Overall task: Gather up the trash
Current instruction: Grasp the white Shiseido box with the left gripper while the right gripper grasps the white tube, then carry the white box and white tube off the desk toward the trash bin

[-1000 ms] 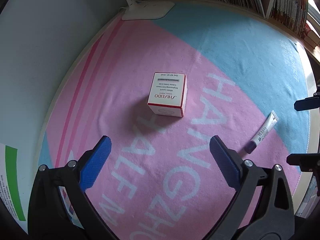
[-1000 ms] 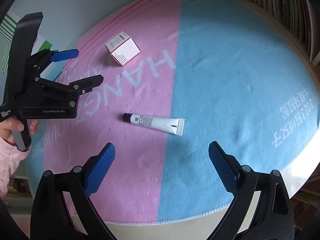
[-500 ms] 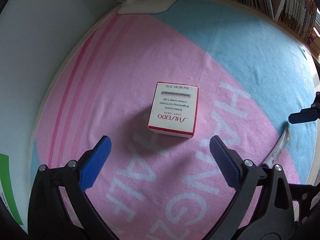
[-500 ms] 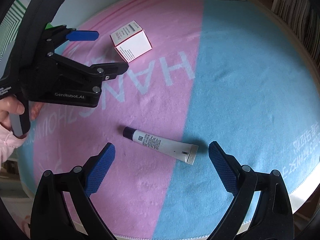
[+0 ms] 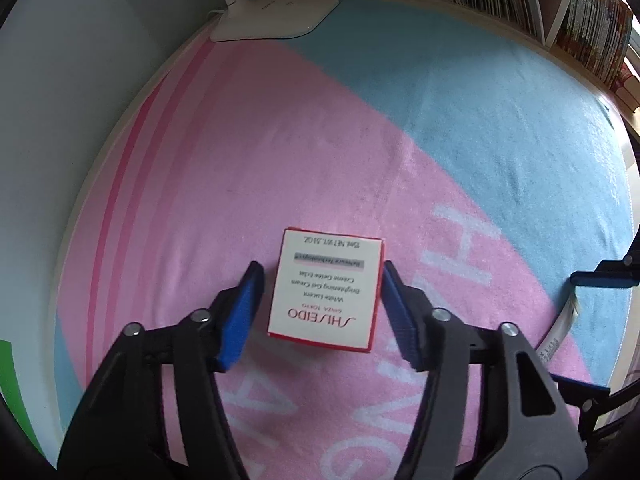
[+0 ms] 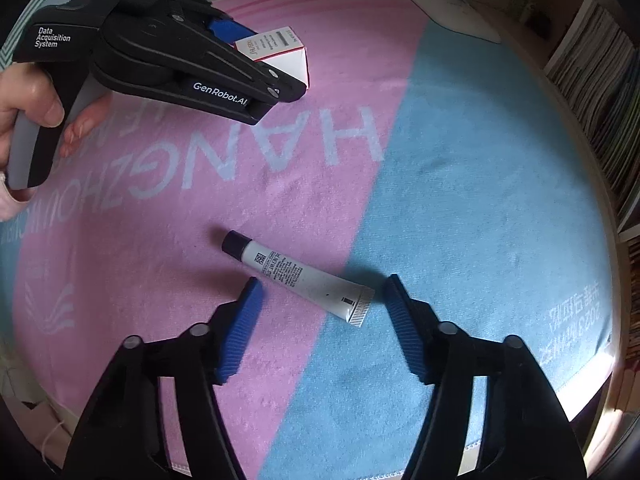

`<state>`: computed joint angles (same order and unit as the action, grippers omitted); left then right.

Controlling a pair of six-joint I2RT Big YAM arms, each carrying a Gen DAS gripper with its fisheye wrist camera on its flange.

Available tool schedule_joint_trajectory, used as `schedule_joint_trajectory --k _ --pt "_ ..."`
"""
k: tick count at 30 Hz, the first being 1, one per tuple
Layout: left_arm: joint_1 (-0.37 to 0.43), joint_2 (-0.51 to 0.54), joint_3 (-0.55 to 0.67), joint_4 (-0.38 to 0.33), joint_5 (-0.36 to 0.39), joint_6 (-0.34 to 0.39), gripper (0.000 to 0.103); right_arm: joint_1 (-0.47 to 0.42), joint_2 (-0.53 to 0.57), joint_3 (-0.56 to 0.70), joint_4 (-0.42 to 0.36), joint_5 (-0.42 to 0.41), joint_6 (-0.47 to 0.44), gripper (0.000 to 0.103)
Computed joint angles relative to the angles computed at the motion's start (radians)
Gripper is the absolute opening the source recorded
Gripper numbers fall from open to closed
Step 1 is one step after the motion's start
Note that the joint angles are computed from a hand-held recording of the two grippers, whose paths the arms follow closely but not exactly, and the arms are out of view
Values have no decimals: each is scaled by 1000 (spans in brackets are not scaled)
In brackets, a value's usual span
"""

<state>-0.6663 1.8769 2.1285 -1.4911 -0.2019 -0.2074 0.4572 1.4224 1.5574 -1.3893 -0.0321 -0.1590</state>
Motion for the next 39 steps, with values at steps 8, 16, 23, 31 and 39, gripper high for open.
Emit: schedule_joint_trajectory --k 8,16,23,31,39 --pt "-26 -22 -16 -3 -20 -5 39 -4 -40 -27 -7 -9 4 2" --pt "-55 -64 -26 -18 -71 -10 39 -42 -118 -42 -25 -97 86 2" --pt "-117 -81 -8 -36 -94 -29 39 -122 -208 -58 -48 -117 92 2" --pt "-197 -61 44 -61 -90 -28 39 -165 -313 -94 -60 -105 131 2" --pt "-286 -37 102 -74 -84 -15 39 -225 -422 -146 -86 -113 169 1"
